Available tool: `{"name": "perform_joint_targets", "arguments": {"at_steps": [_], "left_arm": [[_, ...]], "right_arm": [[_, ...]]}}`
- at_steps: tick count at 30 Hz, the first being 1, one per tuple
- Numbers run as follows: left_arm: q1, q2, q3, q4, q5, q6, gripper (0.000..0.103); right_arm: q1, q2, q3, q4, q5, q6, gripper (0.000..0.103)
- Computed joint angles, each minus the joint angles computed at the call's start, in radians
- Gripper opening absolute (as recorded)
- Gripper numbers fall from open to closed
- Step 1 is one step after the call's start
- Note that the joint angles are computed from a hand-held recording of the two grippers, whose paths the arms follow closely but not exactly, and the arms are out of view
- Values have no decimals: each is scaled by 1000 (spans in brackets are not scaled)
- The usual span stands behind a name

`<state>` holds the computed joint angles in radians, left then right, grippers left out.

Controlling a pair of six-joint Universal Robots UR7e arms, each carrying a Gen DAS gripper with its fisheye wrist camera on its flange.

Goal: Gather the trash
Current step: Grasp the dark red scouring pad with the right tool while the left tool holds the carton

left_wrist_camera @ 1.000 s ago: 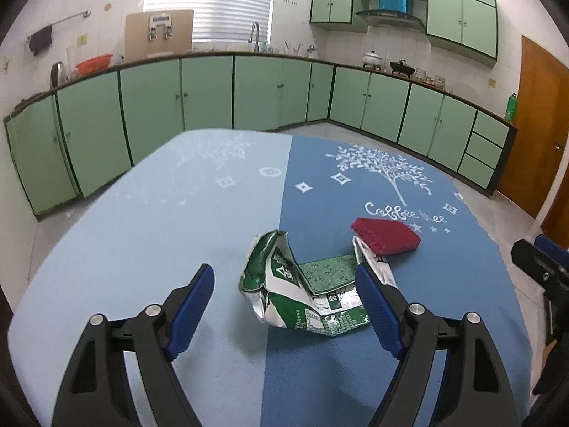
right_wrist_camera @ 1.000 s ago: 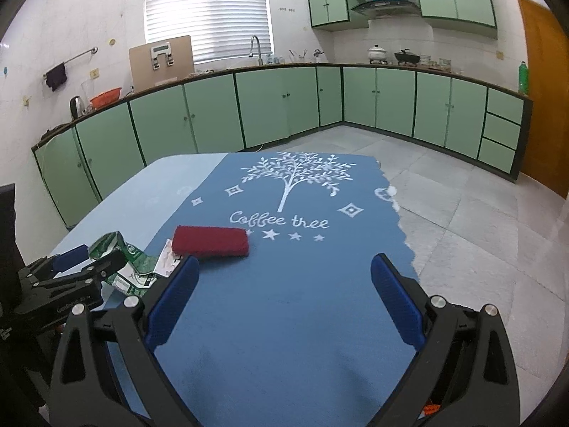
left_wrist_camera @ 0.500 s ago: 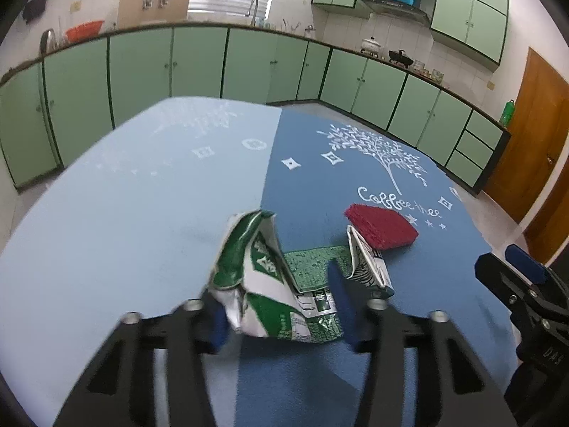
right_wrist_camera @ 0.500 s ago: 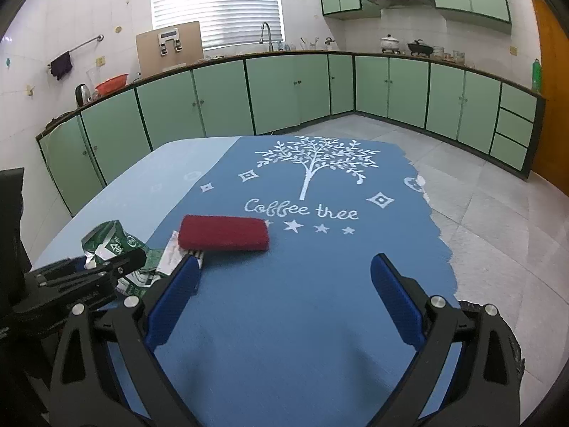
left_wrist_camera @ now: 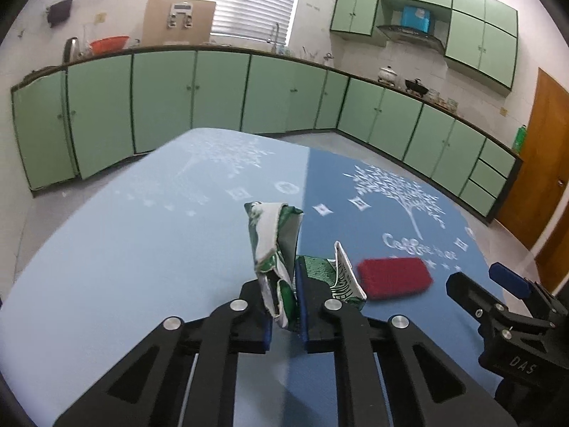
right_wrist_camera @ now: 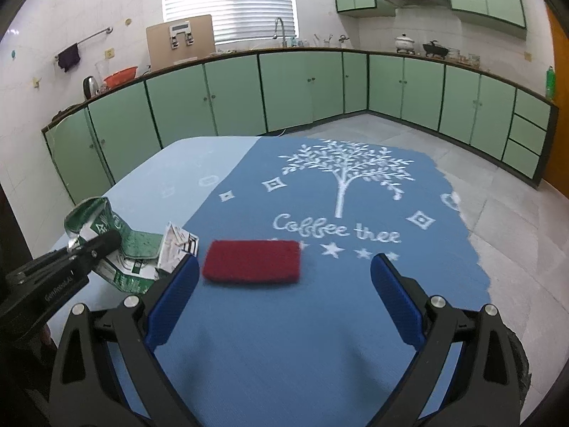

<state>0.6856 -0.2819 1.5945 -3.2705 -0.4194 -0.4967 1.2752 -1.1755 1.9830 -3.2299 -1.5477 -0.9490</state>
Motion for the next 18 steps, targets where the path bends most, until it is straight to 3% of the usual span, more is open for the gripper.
{"name": "perform_joint_targets", "arguments": {"at_steps": [18], "left_arm": [[33,-20,28,-8,-2,-18,11]], "right_arm": [[77,116,-75,55,-183,35,94]]}}
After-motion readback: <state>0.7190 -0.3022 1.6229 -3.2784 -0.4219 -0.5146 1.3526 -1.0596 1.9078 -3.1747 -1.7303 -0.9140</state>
